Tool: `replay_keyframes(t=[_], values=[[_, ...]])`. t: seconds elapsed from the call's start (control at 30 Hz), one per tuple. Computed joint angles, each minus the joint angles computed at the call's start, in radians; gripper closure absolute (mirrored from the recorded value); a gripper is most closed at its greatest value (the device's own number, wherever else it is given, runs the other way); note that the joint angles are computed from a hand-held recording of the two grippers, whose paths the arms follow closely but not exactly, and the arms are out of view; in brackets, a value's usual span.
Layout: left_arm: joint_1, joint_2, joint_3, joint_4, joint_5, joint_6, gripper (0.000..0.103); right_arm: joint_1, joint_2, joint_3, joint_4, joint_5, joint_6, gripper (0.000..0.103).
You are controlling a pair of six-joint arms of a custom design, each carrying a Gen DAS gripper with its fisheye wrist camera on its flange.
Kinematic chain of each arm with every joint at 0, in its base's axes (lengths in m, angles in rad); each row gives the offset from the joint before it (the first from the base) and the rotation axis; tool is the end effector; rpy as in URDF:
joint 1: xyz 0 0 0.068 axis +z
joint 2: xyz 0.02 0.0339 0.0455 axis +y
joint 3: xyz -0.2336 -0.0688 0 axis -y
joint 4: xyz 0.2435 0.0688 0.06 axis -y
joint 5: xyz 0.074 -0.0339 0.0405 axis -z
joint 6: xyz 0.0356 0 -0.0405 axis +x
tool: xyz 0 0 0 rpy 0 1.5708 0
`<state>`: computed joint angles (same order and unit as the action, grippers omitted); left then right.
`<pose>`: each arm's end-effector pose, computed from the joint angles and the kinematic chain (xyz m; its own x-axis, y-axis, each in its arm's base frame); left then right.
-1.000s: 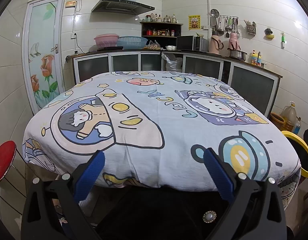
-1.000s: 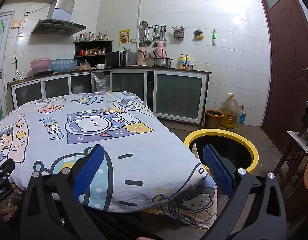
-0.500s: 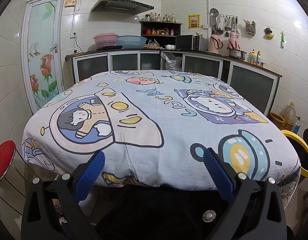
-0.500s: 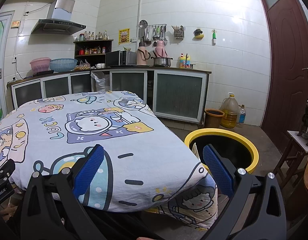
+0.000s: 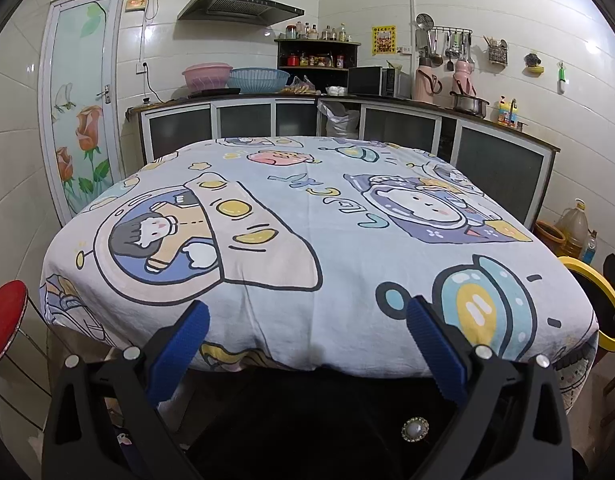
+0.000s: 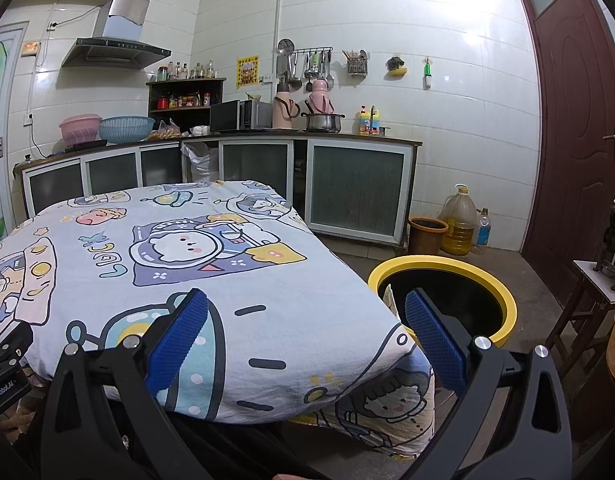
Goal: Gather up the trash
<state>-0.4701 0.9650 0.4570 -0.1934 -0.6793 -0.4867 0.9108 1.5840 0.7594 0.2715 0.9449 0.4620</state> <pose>0.1943 -0.0737 0.1739 -0.4732 -0.1677 -0.8648 -0.3358 0.9419 0.0010 0.2148 0.2297 0.1592 -0.3061 0.0314 -0.9515 0.1078 0.9942 -0.0018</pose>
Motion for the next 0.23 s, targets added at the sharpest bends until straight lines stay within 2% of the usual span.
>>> replay_keyframes(t=[0.23], values=[[0.004,0.004,0.004,-0.003,0.012,0.003,0.008,-0.002,0.001,0.002,-0.002,-0.002,0.000,0.008]])
